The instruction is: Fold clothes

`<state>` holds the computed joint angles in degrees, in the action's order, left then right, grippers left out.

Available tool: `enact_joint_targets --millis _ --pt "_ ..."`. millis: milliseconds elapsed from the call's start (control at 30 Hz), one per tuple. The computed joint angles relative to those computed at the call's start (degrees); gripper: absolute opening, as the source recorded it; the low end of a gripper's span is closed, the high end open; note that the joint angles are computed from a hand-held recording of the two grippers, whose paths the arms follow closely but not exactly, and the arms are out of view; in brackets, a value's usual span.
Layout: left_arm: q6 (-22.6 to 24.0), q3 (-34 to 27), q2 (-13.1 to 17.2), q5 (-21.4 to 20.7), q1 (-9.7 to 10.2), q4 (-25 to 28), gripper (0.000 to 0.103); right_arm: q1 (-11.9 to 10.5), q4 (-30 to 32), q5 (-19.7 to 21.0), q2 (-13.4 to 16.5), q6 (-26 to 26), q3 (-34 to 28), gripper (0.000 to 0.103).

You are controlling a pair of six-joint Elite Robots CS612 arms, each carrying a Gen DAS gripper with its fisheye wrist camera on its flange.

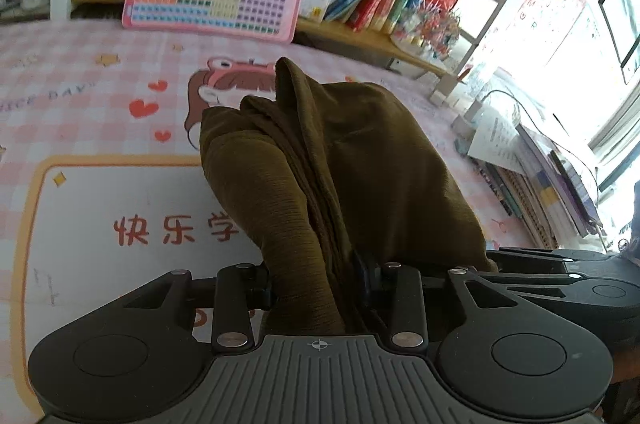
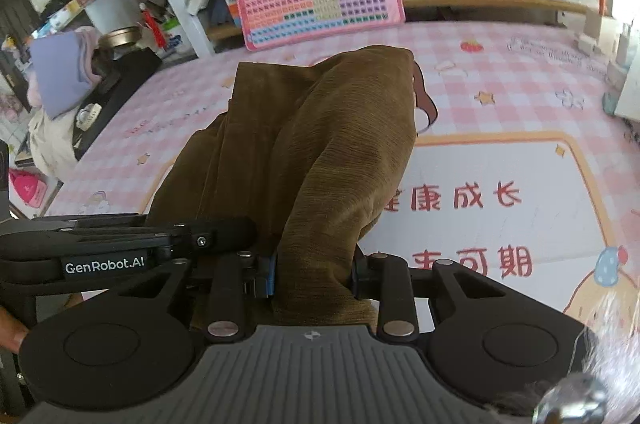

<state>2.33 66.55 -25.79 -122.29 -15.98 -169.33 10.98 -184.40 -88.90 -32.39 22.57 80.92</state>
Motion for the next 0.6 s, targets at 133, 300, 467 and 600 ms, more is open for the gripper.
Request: enact_joint_targets --millis 133,300,467,600 --pt "-1.6 1.6 -0.8 1.9 -0.72 -2.9 0.035 -0.6 -2.0 1.2 -0.4 -2.0 1.1 0.029" --pt "-2.2 4.2 -2.5 5.0 -2.05 -4.2 0.035 -1.8 -3.8 3.9 -1.4 -2.7 3.5 0.029" --pt "-3.1 7.2 -4.1 7.1 -3.39 -5.9 0.035 -2.9 -6.3 5.6 -2.5 -3.1 6.9 0.029" --pt "-3.2 9.3 -5.2 8.3 -4.30 -5.7 0.035 -3.6 -7.2 6.8 -3.3 -2.6 9.5 0.029"
